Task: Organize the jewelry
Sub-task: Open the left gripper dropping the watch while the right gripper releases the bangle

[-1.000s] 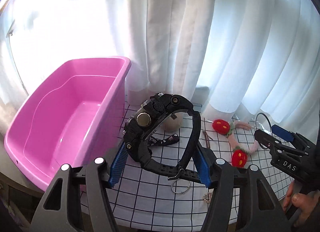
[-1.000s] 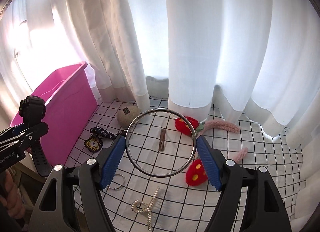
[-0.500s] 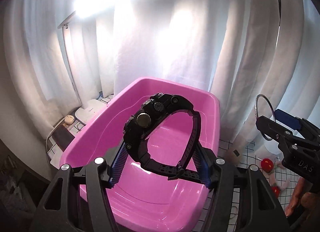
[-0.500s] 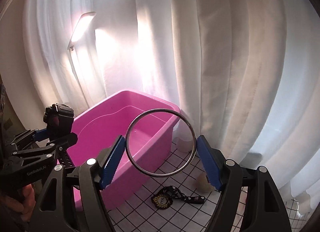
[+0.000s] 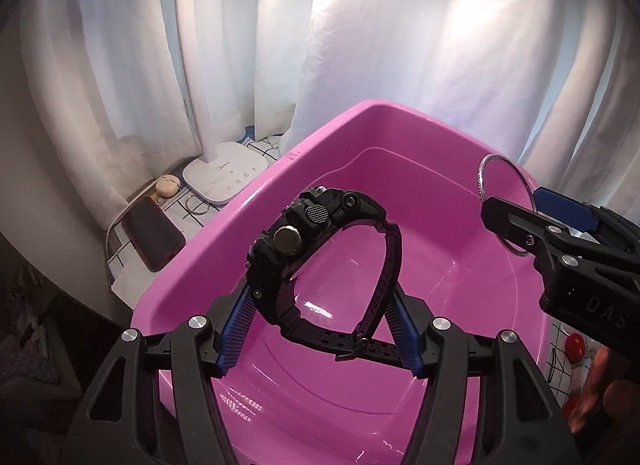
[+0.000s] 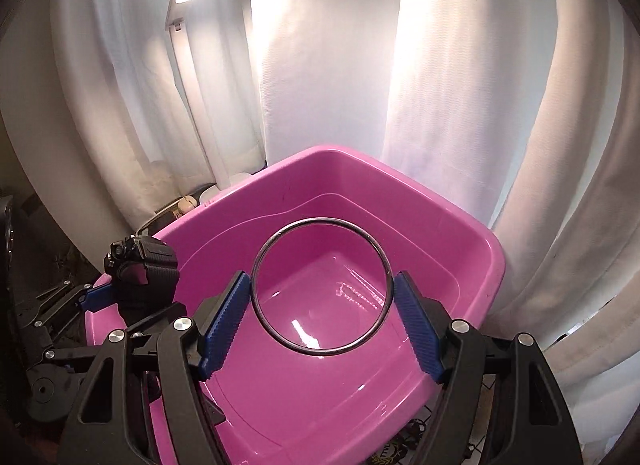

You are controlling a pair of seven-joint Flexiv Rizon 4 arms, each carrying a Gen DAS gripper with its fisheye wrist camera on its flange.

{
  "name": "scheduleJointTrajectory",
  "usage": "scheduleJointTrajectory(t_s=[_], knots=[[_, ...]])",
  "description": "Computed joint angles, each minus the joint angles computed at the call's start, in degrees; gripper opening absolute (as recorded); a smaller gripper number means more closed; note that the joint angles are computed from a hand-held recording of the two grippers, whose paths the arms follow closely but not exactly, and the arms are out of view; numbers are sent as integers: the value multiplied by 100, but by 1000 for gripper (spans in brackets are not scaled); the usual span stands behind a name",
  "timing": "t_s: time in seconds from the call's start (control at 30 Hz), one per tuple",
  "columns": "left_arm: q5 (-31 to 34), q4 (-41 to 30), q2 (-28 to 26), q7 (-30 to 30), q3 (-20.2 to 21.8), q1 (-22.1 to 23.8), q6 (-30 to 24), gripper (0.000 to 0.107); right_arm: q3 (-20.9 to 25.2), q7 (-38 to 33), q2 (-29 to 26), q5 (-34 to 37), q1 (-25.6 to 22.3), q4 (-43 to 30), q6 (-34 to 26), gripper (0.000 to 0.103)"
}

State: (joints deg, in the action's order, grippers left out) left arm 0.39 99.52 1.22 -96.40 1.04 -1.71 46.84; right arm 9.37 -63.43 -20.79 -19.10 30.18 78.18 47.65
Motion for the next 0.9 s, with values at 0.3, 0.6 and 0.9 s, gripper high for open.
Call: scheduleJointTrajectory(t_s=[0.3, 0.6, 0.9], knots=[[-40, -314, -252, -128, 13, 50, -702, 62, -31, -235, -620, 314, 104, -852, -1055, 71], [-72, -398, -332, -218, 49, 62, -1117, 64, -97, -110, -774, 397, 150, -1109, -1468, 72], [239, -453, -236, -223, 14, 1, -876, 84, -166, 13, -757, 288, 165, -1117, -1559, 72]])
